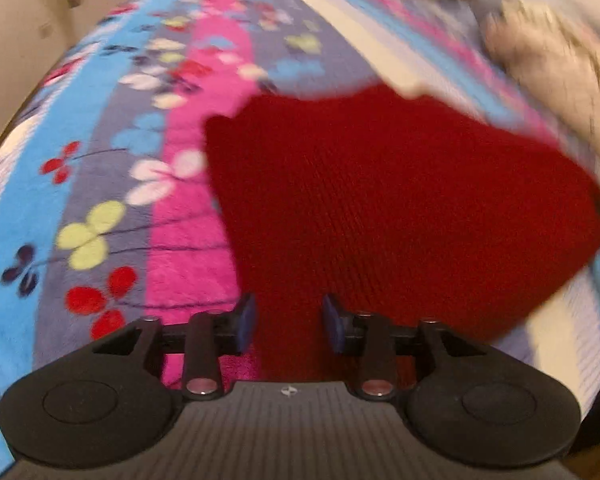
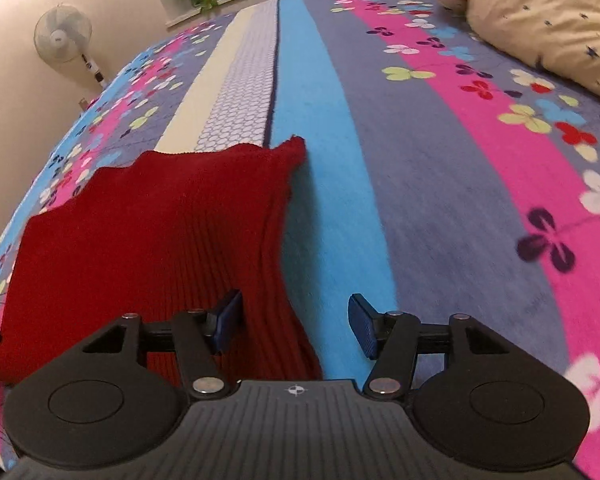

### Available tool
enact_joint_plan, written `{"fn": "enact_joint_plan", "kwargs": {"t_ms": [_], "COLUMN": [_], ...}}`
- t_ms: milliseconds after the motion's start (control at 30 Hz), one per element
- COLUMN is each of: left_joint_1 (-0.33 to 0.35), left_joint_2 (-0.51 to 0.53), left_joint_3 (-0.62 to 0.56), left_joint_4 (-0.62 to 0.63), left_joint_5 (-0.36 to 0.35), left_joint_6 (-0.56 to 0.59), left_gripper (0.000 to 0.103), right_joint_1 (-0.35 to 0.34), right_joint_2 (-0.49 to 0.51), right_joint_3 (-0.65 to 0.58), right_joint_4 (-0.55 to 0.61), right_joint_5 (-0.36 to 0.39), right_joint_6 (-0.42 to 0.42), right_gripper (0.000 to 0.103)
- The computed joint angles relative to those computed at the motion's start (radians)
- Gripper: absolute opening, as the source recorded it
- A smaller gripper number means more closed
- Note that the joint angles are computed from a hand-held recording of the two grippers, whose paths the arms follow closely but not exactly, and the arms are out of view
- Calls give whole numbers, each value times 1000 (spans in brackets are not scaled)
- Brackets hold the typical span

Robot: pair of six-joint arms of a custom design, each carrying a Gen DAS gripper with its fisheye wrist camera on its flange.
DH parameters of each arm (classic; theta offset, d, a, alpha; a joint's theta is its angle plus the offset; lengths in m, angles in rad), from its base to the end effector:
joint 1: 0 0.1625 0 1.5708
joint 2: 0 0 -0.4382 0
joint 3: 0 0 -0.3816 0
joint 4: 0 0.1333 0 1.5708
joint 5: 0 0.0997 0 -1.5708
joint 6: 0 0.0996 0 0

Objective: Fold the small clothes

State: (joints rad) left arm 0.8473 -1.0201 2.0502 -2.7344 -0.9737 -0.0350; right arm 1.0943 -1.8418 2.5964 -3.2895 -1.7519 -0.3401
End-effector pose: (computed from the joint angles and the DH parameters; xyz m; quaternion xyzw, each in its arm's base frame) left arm -0.2126 -0.5267 0.1404 0.3034 0.9043 -0.1679 0.2490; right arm -0.0342 -0.3178 0.3494 -0.1020 -0.8775 0.3919 0.2569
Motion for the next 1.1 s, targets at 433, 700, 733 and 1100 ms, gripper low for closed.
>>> {"fn": "enact_joint_plan", "kwargs": {"t_ms": [433,700,733,1100], "left_joint_1": [21,-29,-30,-143], "left_joint_2": [-41,-200,-216,-155], "left_joint_3": [78,191,190,225], "left_joint_4": [-17,-258,-202,-218], "left_joint_5": [-107,-88,-63,171], "left_joint_6": [-308,-340,-376,-341], "left_gripper": [22,14,14,23], "right_joint_1": [-16,-126,-108,121], "right_joint_2": [-19,-334,-355,-160], "right_joint_3": [120,188,188,166], "right_joint_4": [-122,21,56,-33], "right_joint_5": [66,333,303,-138], "right_joint_6": [37,97,97,206], "right_gripper": [24,18,18,35]}}
